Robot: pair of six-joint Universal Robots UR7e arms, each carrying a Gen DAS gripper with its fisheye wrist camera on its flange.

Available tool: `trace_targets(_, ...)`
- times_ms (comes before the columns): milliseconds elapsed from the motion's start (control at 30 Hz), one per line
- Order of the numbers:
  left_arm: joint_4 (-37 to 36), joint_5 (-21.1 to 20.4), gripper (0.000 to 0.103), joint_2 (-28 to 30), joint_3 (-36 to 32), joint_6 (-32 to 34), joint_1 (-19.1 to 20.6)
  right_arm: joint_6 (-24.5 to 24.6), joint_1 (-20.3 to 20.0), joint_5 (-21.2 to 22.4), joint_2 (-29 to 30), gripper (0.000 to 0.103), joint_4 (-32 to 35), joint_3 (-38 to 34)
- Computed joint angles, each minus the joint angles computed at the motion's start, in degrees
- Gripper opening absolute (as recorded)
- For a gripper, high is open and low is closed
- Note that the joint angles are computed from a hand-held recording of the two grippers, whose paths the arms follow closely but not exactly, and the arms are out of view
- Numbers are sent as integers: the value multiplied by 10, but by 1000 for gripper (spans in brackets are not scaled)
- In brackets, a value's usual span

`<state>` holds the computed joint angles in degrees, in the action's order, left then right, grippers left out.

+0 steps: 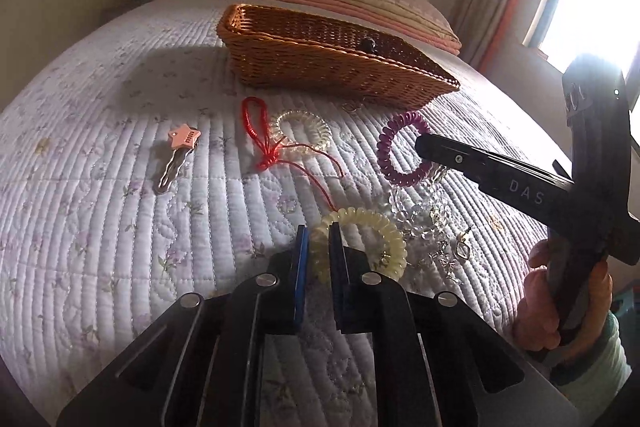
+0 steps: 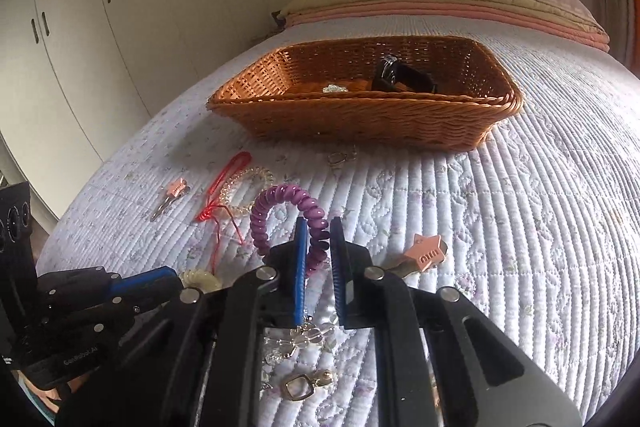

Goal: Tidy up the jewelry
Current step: 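Grasp the cream coil bracelet with the left gripper while the right gripper grasps the purple coil bracelet, then lower the cream bracelet into the basket with the left gripper while the right gripper releases the purple one there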

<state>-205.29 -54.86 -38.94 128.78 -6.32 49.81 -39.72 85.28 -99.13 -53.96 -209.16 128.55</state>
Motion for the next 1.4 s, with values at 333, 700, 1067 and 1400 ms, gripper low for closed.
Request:
trace_targets(333, 28, -10, 9, -7, -4, -1, 1, 28, 8, -38, 7, 9, 42, -26)
trace_targets(700, 117, 67, 10, 3, -17, 11, -35, 42, 5, -39, 6, 9, 74, -38)
trace_targets(1067, 21, 64, 8, -8, 2, 6, -35, 10, -2, 17, -10, 9, 26, -4)
trace_targets(1400, -26, 55, 8, -34, -51, 62, -37, 19, 27, 69, -69, 9, 12, 2)
